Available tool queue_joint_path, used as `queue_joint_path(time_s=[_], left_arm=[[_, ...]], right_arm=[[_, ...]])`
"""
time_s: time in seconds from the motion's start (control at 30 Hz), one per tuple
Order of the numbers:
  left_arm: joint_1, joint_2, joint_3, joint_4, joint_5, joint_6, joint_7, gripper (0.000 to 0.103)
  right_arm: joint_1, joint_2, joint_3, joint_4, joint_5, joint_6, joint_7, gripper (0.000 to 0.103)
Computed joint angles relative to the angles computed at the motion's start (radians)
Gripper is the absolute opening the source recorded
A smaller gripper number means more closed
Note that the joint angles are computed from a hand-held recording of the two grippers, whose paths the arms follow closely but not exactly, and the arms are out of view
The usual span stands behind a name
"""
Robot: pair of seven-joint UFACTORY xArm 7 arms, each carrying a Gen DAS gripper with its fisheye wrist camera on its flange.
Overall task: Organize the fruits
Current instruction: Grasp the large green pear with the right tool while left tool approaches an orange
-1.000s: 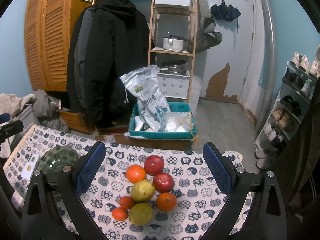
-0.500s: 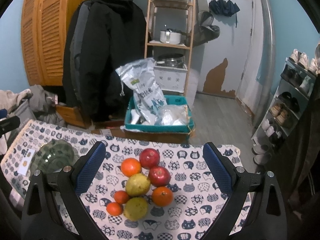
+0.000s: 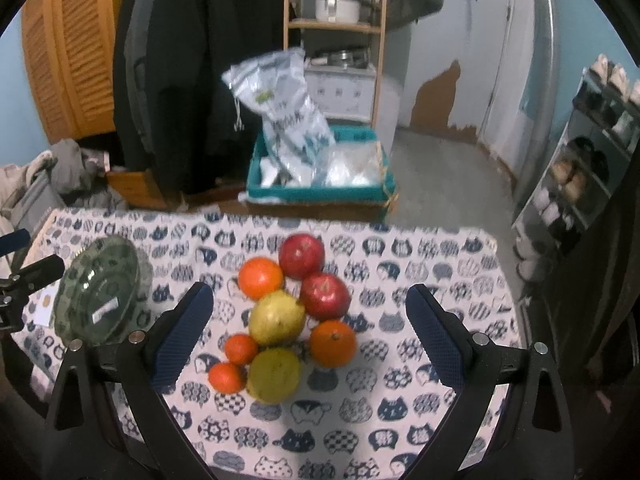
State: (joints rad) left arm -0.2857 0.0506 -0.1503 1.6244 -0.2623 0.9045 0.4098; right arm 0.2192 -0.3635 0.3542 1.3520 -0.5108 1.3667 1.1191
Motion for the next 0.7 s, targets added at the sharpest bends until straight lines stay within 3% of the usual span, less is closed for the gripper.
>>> queue_joint_path(time_s=[0.7], left_arm=[[-0.063, 0.114, -0.017, -0.043, 0.190, 0.132, -0.102, 0.102]], right_arm=[[0.047, 0.061, -0.110, -0.186, 0.296, -0.118, -0.039, 0.096]])
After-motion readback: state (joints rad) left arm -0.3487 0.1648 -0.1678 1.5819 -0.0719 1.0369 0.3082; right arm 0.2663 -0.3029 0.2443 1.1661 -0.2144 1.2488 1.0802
